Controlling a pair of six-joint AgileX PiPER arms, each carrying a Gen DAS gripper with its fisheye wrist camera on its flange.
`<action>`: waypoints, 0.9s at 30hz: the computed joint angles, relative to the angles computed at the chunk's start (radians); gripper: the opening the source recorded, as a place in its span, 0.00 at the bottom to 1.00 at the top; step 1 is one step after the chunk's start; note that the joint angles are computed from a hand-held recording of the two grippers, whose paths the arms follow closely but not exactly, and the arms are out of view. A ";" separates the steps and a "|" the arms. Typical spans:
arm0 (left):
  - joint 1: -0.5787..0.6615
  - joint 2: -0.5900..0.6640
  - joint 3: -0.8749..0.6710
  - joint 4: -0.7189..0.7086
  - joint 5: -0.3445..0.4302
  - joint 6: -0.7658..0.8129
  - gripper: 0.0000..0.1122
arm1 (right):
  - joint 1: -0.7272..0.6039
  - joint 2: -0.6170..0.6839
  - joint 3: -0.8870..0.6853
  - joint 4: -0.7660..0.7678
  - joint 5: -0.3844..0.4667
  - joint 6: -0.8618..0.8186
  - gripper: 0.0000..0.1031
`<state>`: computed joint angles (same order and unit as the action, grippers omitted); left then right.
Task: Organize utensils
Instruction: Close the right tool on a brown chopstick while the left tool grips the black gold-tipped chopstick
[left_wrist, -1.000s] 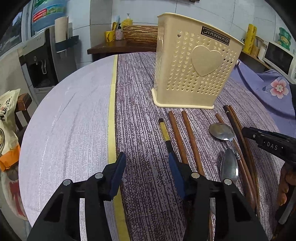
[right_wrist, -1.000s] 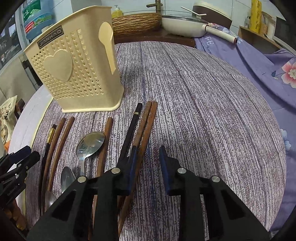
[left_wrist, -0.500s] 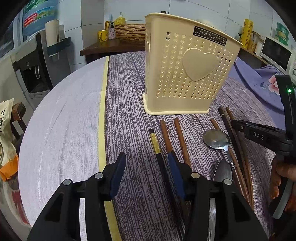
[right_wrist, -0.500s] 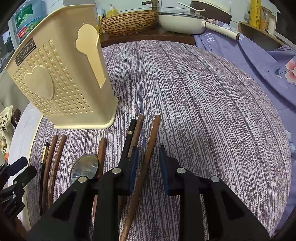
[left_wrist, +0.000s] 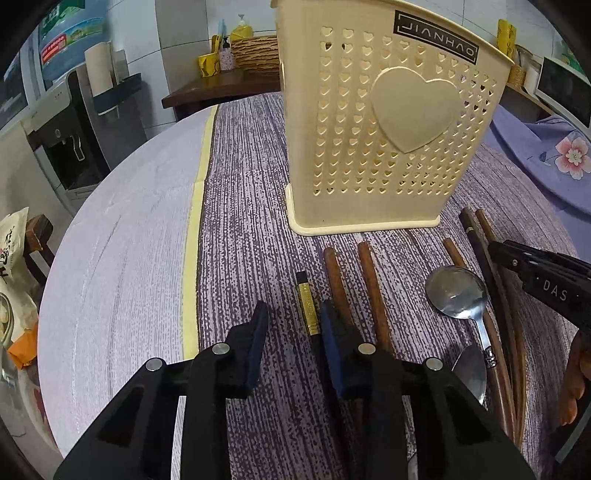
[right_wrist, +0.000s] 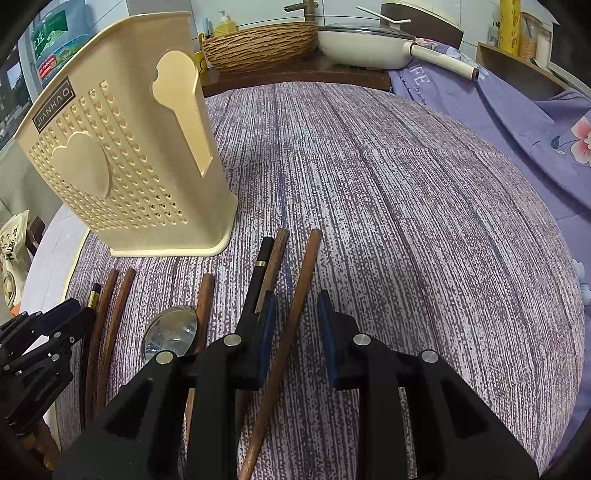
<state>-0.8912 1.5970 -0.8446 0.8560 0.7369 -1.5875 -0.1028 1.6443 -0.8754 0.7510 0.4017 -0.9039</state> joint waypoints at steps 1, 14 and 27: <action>0.004 0.006 -0.010 -0.010 0.004 0.011 0.23 | 0.004 0.003 -0.005 -0.016 -0.002 0.017 0.23; -0.023 0.050 -0.056 0.002 0.045 0.011 0.08 | 0.027 0.011 -0.010 -0.064 -0.048 0.063 0.10; -0.086 0.095 -0.071 0.067 0.111 -0.122 0.07 | 0.064 -0.014 0.049 -0.036 -0.155 0.026 0.10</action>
